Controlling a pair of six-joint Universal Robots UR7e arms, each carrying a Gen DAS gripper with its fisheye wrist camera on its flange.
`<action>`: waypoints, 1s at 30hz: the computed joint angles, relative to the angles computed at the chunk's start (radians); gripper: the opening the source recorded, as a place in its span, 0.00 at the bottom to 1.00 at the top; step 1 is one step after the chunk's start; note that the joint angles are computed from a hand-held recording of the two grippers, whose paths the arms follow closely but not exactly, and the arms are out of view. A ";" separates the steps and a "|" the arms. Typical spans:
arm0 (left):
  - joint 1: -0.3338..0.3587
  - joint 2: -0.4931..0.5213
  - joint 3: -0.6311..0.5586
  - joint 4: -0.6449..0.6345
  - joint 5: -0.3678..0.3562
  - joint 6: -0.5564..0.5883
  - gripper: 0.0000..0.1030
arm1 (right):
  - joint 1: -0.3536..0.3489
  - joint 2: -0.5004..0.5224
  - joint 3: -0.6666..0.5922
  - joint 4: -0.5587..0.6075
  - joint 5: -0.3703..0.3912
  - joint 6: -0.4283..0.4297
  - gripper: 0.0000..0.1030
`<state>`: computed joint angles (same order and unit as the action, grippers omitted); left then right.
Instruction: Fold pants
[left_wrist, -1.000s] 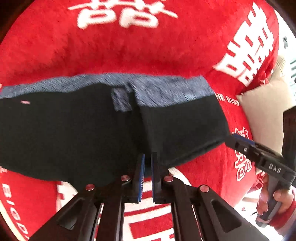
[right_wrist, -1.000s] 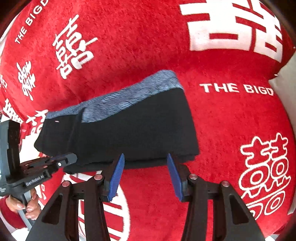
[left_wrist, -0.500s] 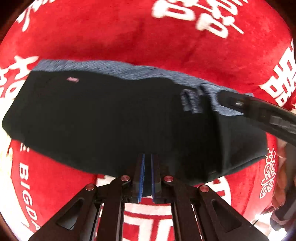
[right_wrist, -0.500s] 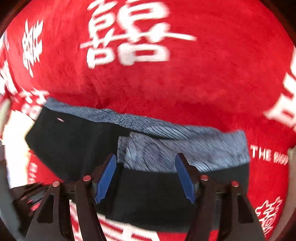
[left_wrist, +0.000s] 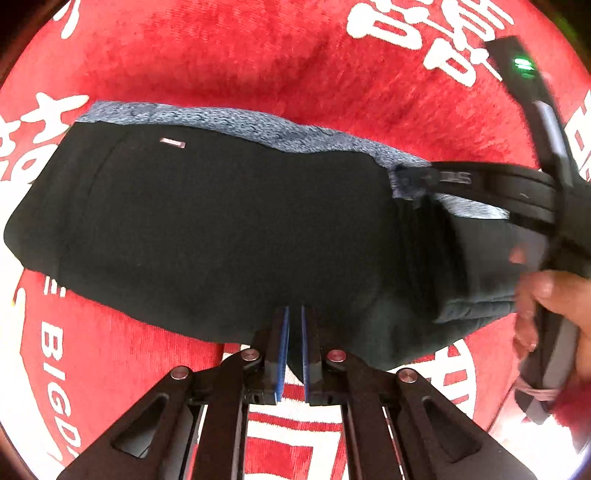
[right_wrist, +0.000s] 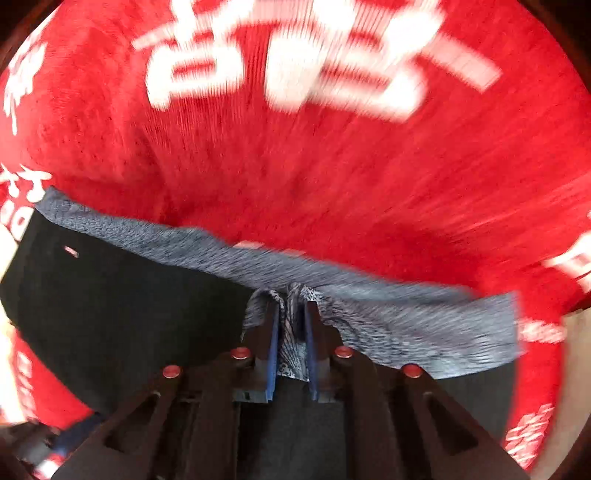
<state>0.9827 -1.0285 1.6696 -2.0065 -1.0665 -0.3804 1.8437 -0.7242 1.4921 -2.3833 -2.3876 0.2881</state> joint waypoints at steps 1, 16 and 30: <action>-0.003 0.005 -0.005 0.006 0.000 0.006 0.05 | -0.008 0.002 -0.004 0.004 0.027 -0.009 0.33; -0.107 0.175 -0.146 -0.053 -0.077 0.087 0.05 | -0.016 -0.417 0.369 -0.104 -0.089 0.051 0.61; -0.159 0.256 -0.120 -0.050 0.017 0.099 0.99 | -0.103 -0.557 0.524 -0.124 0.042 0.070 0.66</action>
